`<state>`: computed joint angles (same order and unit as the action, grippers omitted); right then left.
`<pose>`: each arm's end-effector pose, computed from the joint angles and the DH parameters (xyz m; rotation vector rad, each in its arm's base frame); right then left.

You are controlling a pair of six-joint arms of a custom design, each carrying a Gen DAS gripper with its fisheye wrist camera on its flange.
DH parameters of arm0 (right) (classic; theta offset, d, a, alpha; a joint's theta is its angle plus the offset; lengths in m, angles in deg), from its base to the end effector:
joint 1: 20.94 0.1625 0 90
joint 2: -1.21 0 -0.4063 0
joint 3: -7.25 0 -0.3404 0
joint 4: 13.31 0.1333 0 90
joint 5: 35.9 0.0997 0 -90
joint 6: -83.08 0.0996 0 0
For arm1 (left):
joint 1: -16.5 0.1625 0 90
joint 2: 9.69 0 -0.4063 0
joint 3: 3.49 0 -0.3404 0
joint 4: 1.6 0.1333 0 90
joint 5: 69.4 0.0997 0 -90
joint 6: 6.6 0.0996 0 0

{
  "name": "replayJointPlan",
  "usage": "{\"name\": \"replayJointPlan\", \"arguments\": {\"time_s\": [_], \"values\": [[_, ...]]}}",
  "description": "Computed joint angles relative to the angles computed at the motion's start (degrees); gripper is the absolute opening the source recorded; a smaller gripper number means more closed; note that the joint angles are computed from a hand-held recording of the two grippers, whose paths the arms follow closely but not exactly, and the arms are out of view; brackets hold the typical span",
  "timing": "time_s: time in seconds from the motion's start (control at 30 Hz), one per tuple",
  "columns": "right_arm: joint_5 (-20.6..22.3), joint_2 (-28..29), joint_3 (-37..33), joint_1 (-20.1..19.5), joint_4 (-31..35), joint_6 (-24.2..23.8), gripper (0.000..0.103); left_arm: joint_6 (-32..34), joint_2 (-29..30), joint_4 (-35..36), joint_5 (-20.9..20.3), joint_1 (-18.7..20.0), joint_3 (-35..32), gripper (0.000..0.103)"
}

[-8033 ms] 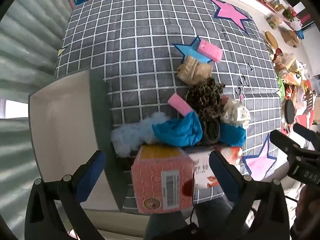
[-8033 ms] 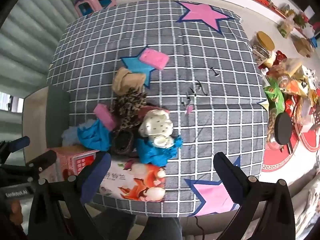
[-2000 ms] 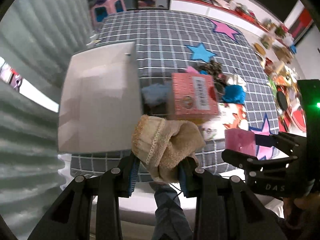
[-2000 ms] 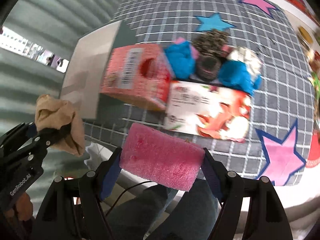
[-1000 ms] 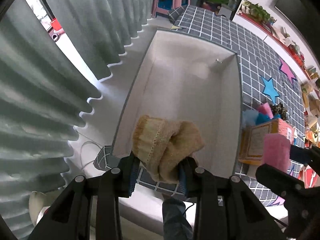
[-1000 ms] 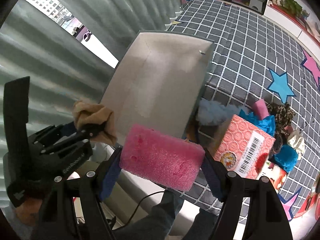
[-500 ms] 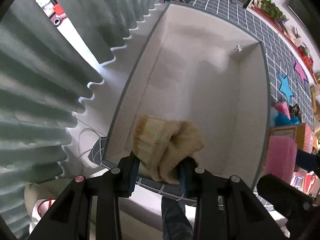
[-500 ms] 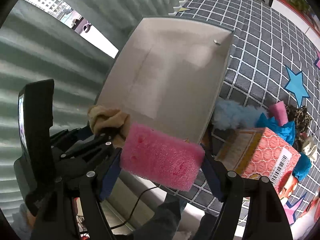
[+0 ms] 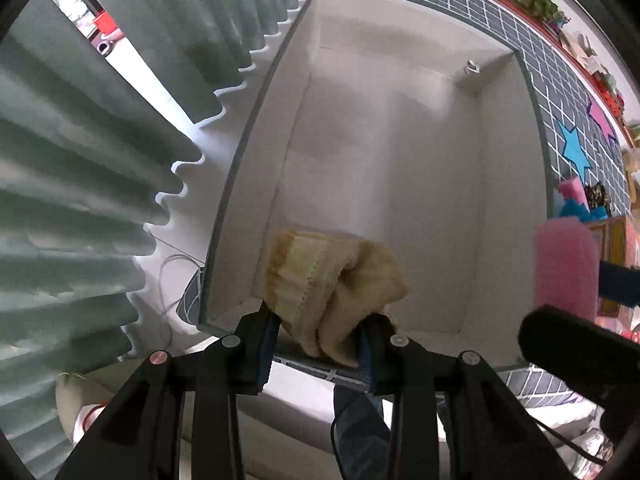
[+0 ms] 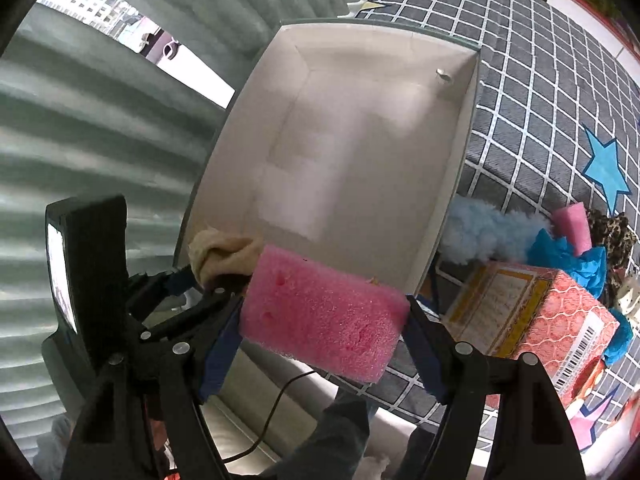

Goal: Organize soft objects
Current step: 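Open both tools to drop the cloth and sponge into the box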

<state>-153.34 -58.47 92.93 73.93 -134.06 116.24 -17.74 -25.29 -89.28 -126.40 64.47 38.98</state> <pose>0.1395 -0.6081 0.2842 -0.6857 -2.6090 0.3203 -0.3570 -0.6762 -0.0036 0.8172 2.2630 0.2406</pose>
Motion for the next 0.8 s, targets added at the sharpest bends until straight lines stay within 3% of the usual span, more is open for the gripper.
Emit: {"name": "replayJointPlan", "arguments": {"time_s": [0.47, 0.53, 0.6, 0.63, 0.73, 0.8], "values": [[1.75, 0.3, 0.06, -0.42, -0.36, 0.06, 0.077, -1.2, -2.6, -1.8, 0.07, -0.53, 4.13, 0.04], [2.25, 0.08, 0.28, -0.48, -0.83, -0.11, 0.078, -1.03, -3.28, -3.06, -0.44, -0.4, 5.27, 0.047], [2.3, -0.31, 0.95, -0.5, -1.94, 0.15, 0.079, -0.3, -4.31, -5.17, -1.29, -0.34, 6.74, 0.071], [2.3, -0.6, 1.45, -0.51, -2.56, 0.18, 0.085, 0.06, -5.05, -6.73, -1.49, -0.37, 7.89, 0.078], [1.17, -1.59, 2.47, -0.24, -4.03, 0.31, 0.101, 0.96, -6.01, -8.67, -2.05, -0.33, 8.93, 0.085], [0.75, -2.3, 3.14, -0.08, -4.99, 0.29, 0.102, 0.9, -6.18, -8.94, -3.0, -0.18, 8.68, 0.09]]}}
